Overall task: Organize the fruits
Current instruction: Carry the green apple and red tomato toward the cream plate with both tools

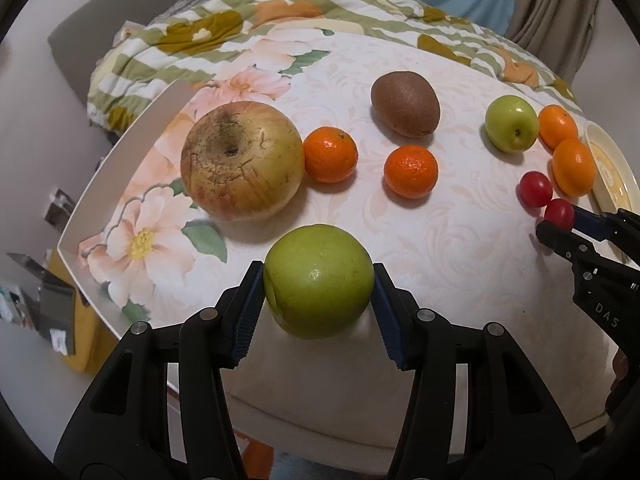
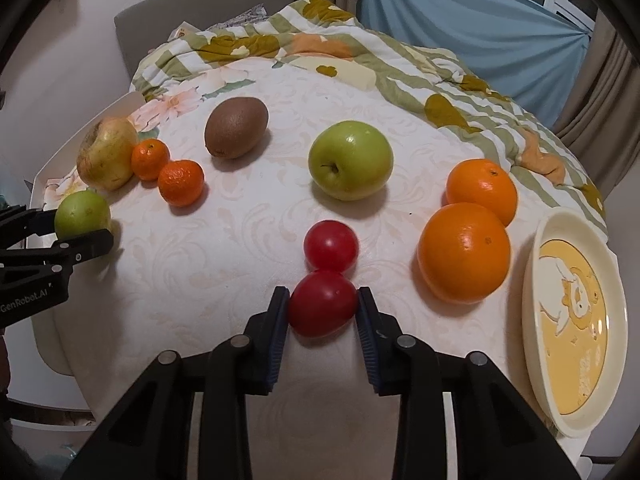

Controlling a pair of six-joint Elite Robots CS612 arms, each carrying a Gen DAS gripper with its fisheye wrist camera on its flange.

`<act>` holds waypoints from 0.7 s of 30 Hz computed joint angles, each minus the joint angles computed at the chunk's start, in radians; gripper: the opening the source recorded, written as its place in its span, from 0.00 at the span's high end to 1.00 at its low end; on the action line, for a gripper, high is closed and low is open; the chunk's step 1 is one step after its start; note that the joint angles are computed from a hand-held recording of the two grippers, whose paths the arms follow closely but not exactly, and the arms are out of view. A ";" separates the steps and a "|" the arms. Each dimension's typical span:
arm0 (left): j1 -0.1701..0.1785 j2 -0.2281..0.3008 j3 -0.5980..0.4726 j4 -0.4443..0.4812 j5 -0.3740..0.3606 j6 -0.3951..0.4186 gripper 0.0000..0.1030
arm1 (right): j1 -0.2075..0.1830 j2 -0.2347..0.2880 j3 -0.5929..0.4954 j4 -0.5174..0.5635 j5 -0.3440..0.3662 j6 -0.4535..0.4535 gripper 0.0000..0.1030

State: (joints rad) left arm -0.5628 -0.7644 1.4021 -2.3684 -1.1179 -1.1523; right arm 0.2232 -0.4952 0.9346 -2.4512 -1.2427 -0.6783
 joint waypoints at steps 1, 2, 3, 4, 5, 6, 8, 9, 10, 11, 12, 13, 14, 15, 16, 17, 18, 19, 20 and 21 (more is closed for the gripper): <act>-0.001 -0.003 0.003 -0.001 0.003 -0.001 0.43 | -0.001 -0.003 0.005 -0.006 0.001 0.002 0.70; -0.003 -0.007 0.005 -0.003 0.009 -0.002 0.43 | -0.003 -0.008 0.010 -0.012 0.004 0.005 0.70; -0.005 -0.010 0.007 -0.004 0.014 -0.002 0.43 | -0.004 -0.011 0.014 -0.014 0.006 0.006 0.70; -0.007 -0.014 0.010 -0.006 0.020 -0.003 0.43 | -0.005 -0.016 0.020 -0.022 0.008 0.011 0.70; -0.010 -0.018 0.010 -0.004 0.028 -0.003 0.43 | -0.007 -0.020 0.024 -0.027 0.013 0.015 0.70; -0.012 -0.022 0.012 -0.004 0.034 -0.002 0.43 | -0.009 -0.025 0.030 -0.030 0.018 0.017 0.70; -0.016 -0.030 0.011 -0.003 0.049 0.000 0.43 | -0.013 -0.037 0.043 -0.046 0.026 0.025 0.70; -0.018 -0.034 0.009 -0.004 0.057 0.004 0.43 | -0.016 -0.043 0.048 -0.050 0.032 0.029 0.70; -0.020 -0.036 0.005 -0.003 0.064 0.009 0.43 | -0.018 -0.050 0.054 -0.057 0.038 0.034 0.70; -0.022 -0.038 0.001 -0.005 0.072 0.018 0.43 | -0.021 -0.056 0.061 -0.066 0.044 0.041 0.70; -0.025 -0.040 -0.006 -0.002 0.083 0.029 0.43 | -0.025 -0.063 0.067 -0.074 0.050 0.047 0.70; -0.026 -0.040 -0.013 0.000 0.090 0.039 0.43 | -0.027 -0.067 0.070 -0.080 0.052 0.053 0.70; -0.028 -0.040 -0.020 -0.003 0.098 0.052 0.43 | -0.030 -0.073 0.075 -0.087 0.054 0.061 0.70; -0.030 -0.041 -0.027 -0.011 0.106 0.066 0.43 | -0.032 -0.077 0.077 -0.091 0.056 0.069 0.70; -0.031 -0.041 -0.033 -0.018 0.112 0.080 0.43 | -0.036 -0.083 0.081 -0.099 0.062 0.080 0.70; -0.033 -0.040 -0.043 -0.028 0.121 0.102 0.43 | -0.041 -0.088 0.086 -0.109 0.067 0.093 0.70; -0.034 -0.037 -0.052 -0.035 0.128 0.117 0.43 | -0.044 -0.092 0.088 -0.116 0.069 0.105 0.70; -0.035 -0.034 -0.064 -0.045 0.138 0.138 0.43 | -0.047 -0.096 0.089 -0.125 0.070 0.117 0.70; -0.036 -0.030 -0.076 -0.058 0.143 0.161 0.43 | -0.051 -0.100 0.093 -0.135 0.070 0.129 0.70; -0.036 -0.026 -0.087 -0.071 0.144 0.180 0.43 | -0.055 -0.104 0.094 -0.142 0.069 0.140 0.70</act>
State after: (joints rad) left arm -0.5984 -0.7900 1.3152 -2.4396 -0.9736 -0.9724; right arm 0.1680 -0.5995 1.0287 -2.5929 -1.1735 -0.5380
